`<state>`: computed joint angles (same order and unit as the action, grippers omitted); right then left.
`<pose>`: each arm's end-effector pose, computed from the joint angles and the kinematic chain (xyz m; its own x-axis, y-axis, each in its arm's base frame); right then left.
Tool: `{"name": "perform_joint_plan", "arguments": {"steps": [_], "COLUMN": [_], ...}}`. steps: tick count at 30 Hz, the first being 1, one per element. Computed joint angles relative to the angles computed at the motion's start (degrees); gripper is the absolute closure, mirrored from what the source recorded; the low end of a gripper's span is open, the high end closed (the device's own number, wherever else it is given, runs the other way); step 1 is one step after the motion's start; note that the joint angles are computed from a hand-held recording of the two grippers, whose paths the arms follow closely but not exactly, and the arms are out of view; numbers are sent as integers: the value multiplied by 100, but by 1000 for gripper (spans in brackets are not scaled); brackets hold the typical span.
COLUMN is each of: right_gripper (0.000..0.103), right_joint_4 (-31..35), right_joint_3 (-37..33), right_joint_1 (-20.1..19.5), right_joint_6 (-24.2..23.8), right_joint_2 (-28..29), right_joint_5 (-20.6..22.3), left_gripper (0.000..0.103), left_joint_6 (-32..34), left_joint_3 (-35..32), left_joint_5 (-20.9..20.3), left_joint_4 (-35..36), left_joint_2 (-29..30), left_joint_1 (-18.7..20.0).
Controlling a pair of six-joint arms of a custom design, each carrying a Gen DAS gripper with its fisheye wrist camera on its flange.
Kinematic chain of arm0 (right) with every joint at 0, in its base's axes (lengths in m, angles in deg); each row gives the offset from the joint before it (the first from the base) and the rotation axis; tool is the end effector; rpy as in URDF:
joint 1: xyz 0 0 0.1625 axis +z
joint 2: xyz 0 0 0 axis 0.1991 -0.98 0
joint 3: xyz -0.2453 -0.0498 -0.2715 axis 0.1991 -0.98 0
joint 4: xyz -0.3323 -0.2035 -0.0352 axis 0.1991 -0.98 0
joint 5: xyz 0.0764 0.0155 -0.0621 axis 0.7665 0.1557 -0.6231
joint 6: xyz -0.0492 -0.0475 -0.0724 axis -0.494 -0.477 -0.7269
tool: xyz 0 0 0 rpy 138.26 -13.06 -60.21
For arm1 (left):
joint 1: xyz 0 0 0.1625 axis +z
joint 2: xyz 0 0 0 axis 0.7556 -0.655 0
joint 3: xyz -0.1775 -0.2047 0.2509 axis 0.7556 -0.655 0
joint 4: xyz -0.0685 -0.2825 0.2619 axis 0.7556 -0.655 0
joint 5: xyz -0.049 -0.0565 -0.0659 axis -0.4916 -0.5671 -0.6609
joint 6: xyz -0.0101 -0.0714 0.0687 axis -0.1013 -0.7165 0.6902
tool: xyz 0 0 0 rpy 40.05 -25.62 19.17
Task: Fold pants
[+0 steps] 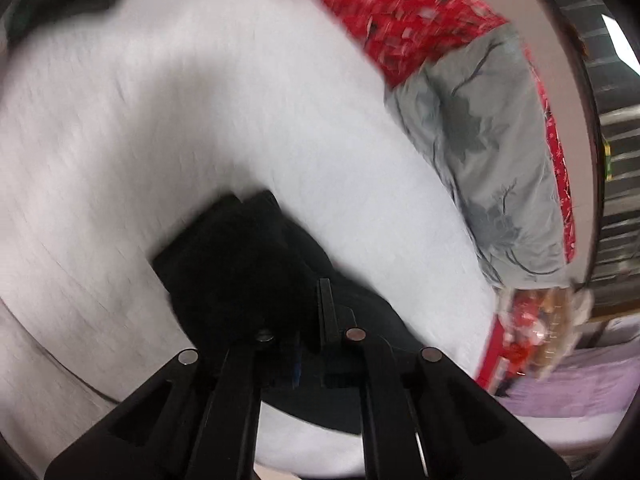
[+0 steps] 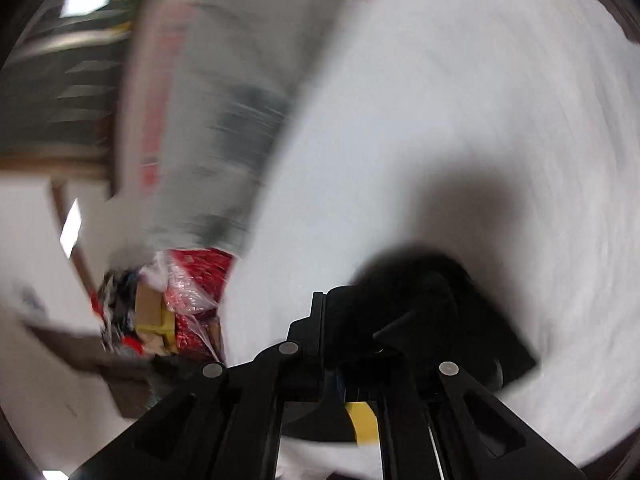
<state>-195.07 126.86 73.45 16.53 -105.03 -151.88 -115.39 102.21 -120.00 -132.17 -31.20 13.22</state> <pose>0.0855 -0.6711 0.2742 -0.9630 0.1880 -0.1932 0.2614 0.8261 -0.4992 -0.0868 -0.5805 0.3172 -0.8211 -0.5685 -0.0504 -0.4018 0.6385 -0.6564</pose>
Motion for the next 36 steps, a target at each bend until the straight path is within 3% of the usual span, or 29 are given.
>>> {"name": "perform_joint_plan", "arguments": {"steps": [2,5,9,13,20,23,26,28,30,34,36], "right_gripper": [100,100,100,100,98,88,58,52,52,49,47], "right_joint_4": [506,781,672,359,356,433,780,967,936,463,462], "right_joint_3": [-220,77,576,1087,1315,1216,1179,1280,1384,1331,1172], "right_joint_1": [23,-69,-342,-515,-643,-428,-354,-321,-284,-241,-242], "right_joint_6": [-209,-405,-262,-331,-379,-639,-793,-970,-1165,-1283,-1271], "right_joint_2": [60,1,-99,-411,-470,-476,-675,-962,-1223,-1374,-1253], "right_joint_5": [-67,-397,-312,93,-225,-586,-616,-644,-795,-911,-848], "left_gripper": [99,99,99,99,98,98,98,98,94,63,60], "left_joint_6": [-37,-248,-491,-443,-423,-313,-68,74,228,627,816], "left_joint_3": [21,268,498,729,534,511,702,850,827,246,-81], "left_joint_5": [46,-17,-294,-179,-248,-191,-165,-21,182,582,580], "left_joint_4": [306,502,506,413,783,928,855,844,927,1178,1274], "left_joint_2": [4,-46,-163,-372,-179,-234,-529,-806,-919,-580,-311], "left_joint_1": [12,126,295,243,460,325,81,-102,-212,-107,16]}}
